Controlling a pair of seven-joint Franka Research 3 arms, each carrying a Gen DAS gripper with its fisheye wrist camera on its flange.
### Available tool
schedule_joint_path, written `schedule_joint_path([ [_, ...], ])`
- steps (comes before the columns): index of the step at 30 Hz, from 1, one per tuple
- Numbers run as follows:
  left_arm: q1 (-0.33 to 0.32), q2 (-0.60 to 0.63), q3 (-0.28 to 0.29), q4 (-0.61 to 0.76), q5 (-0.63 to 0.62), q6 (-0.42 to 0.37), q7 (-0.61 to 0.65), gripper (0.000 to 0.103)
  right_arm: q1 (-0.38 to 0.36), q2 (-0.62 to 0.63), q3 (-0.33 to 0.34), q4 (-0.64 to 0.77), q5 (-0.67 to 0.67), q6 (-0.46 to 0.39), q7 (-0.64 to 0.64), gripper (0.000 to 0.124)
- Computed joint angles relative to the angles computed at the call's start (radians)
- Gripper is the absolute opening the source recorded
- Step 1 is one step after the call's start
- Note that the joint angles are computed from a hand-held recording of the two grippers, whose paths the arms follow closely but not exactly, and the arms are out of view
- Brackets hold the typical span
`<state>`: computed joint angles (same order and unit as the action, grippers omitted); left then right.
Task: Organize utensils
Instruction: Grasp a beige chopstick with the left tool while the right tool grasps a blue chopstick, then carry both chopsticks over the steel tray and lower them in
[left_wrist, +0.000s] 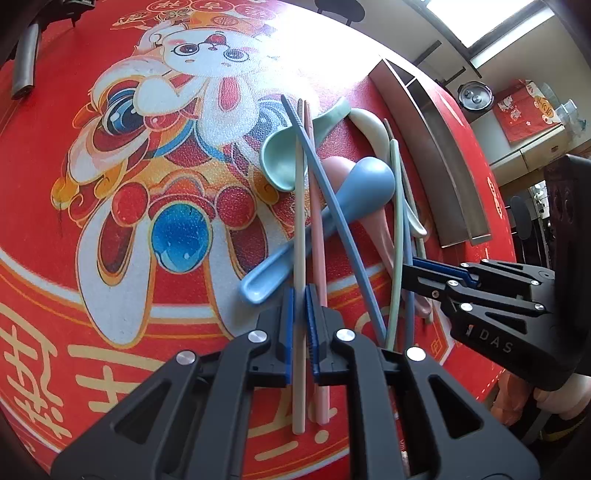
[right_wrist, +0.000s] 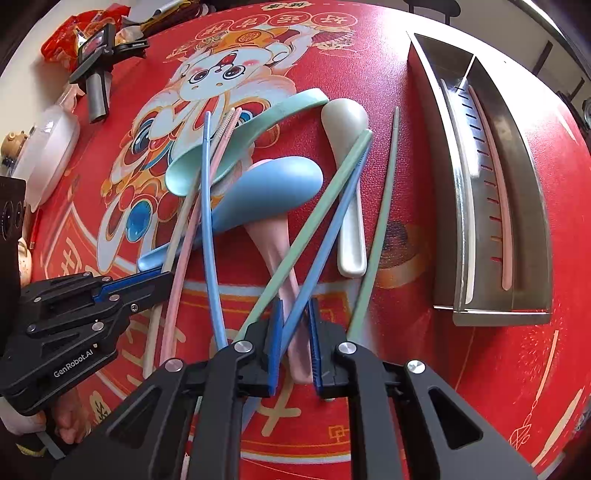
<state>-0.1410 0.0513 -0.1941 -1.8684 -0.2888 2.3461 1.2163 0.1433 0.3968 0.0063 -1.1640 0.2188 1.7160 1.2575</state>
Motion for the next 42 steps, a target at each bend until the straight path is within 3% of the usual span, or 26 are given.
schedule_joint_path([
  [5, 0.008, -0.019, 0.004, -0.029, -0.059, 0.017, 0.03, 0.011, -0.015, -0.02, -0.002, -0.016, 0.027, 0.003, 0.012, 0.006],
  [16, 0.005, -0.099, 0.024, -0.089, -0.034, 0.025, 0.029, 0.011, -0.04, -0.087, -0.008, -0.103, 0.071, 0.04, 0.042, 0.006],
  [30, 0.027, -0.221, 0.07, -0.205, 0.056, 0.024, -0.162, 0.011, -0.046, -0.108, -0.007, -0.122, 0.091, 0.084, 0.044, 0.006],
  [37, 0.028, -0.238, 0.082, -0.165, 0.099, 0.03, -0.166, 0.011, -0.066, -0.083, -0.007, -0.053, 0.128, 0.095, 0.031, 0.006],
  [42, 0.023, -0.179, 0.079, -0.041, 0.084, 0.022, -0.146, 0.011, -0.104, -0.01, -0.008, 0.09, 0.166, 0.056, 0.051, 0.006],
])
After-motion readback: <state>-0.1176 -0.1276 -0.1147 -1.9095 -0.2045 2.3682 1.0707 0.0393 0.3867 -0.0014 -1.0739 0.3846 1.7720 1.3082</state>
